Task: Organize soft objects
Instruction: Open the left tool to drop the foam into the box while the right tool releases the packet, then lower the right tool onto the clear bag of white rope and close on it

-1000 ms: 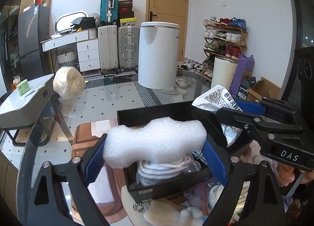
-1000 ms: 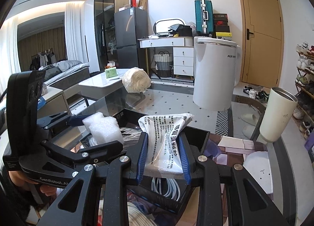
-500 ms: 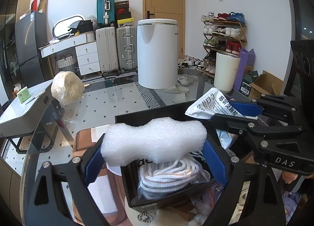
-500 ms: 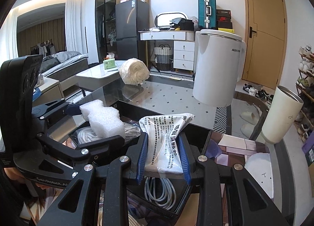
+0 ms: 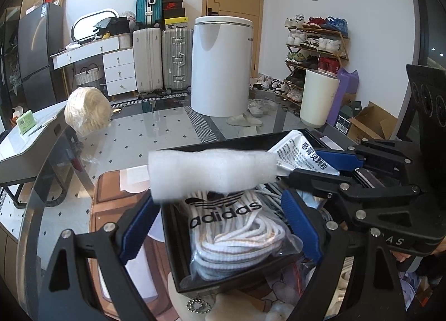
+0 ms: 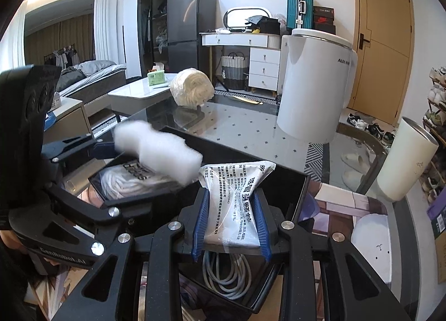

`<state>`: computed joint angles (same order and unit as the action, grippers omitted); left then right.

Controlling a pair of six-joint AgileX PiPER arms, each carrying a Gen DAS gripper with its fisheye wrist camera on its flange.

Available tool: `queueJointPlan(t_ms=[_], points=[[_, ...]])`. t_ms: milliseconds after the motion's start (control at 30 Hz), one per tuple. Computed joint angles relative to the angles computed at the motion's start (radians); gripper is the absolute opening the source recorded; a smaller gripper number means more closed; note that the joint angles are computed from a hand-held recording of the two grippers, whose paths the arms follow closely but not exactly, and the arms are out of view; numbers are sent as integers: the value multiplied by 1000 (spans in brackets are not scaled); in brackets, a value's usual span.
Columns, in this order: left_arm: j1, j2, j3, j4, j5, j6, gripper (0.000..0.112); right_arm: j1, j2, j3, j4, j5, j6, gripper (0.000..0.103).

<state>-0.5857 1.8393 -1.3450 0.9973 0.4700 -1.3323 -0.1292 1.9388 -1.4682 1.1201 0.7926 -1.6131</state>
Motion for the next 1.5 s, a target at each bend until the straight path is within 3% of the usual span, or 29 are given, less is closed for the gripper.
queueJointPlan(t_ms=[167, 300, 567, 633, 800, 967, 1067, 1500], points=[[7, -4, -1, -45, -6, 35, 88, -10, -16, 17, 19, 6, -34, 37], [-18, -17, 5, -12, 38, 19, 90, -23, -48, 55, 59, -22, -93, 55], [-48, -109, 105, 87, 58, -149, 99, -112, -88, 103, 117, 57, -134, 89], [-59, -134, 138, 121, 64, -216, 103, -137, -96, 109, 108, 76, -110, 102], [-111, -175, 190, 168, 110, -326, 103, -188, -90, 95, 33, 156, 12, 102], [-193, -204, 230, 214, 193, -412, 103, -217, -145, 189, 40, 131, -76, 102], [-238, -228, 270, 240, 235, -474, 103, -249, -152, 208, 29, 168, -75, 102], [-293, -243, 355, 277, 242, -596, 103, -301, -174, 241, -40, 225, -84, 102]])
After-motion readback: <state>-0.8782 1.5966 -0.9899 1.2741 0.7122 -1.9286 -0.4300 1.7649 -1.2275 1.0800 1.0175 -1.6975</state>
